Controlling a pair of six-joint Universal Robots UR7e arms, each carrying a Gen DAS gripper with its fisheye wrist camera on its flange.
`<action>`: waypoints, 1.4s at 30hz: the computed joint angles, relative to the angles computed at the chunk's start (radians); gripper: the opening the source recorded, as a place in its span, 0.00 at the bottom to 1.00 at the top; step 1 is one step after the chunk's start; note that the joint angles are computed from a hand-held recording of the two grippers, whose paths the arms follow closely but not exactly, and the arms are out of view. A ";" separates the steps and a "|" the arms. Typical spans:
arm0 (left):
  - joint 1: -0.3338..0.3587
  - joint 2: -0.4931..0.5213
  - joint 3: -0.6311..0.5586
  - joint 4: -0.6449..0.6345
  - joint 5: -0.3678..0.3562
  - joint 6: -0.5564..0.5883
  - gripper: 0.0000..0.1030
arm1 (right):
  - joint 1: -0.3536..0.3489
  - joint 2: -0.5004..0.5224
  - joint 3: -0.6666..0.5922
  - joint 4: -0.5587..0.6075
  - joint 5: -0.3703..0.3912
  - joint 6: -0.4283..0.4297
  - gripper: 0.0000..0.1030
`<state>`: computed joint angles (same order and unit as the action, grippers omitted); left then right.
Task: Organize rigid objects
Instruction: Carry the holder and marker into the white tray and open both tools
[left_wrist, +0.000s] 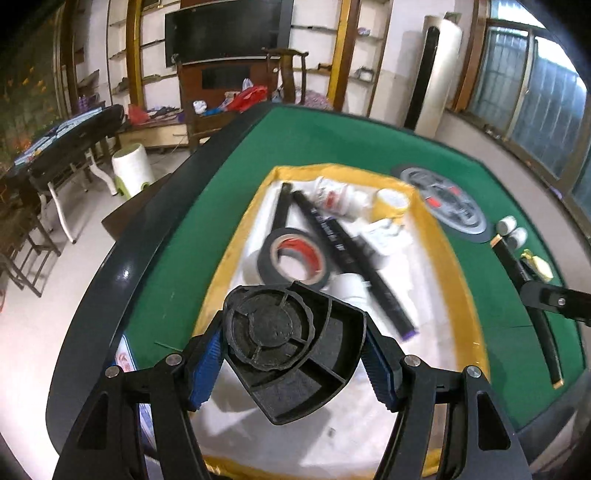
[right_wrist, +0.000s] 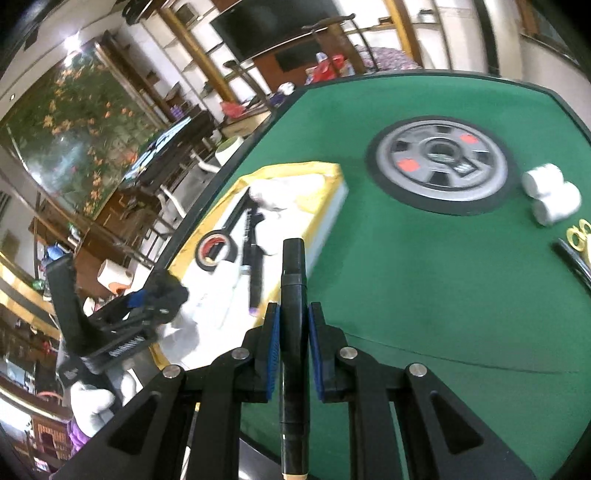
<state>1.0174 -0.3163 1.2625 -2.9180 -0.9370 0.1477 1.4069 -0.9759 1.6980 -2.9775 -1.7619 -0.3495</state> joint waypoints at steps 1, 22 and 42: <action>0.006 0.013 -0.027 0.028 0.011 -0.004 0.69 | 0.004 0.012 -0.014 0.013 -0.001 0.002 0.14; 0.008 -0.079 0.093 -0.072 -0.047 0.033 0.74 | 0.056 0.250 -0.315 0.217 -0.083 0.088 0.14; 0.025 -0.132 0.167 -0.110 -0.146 -0.016 0.74 | 0.065 0.358 -0.475 0.232 -0.011 0.076 0.14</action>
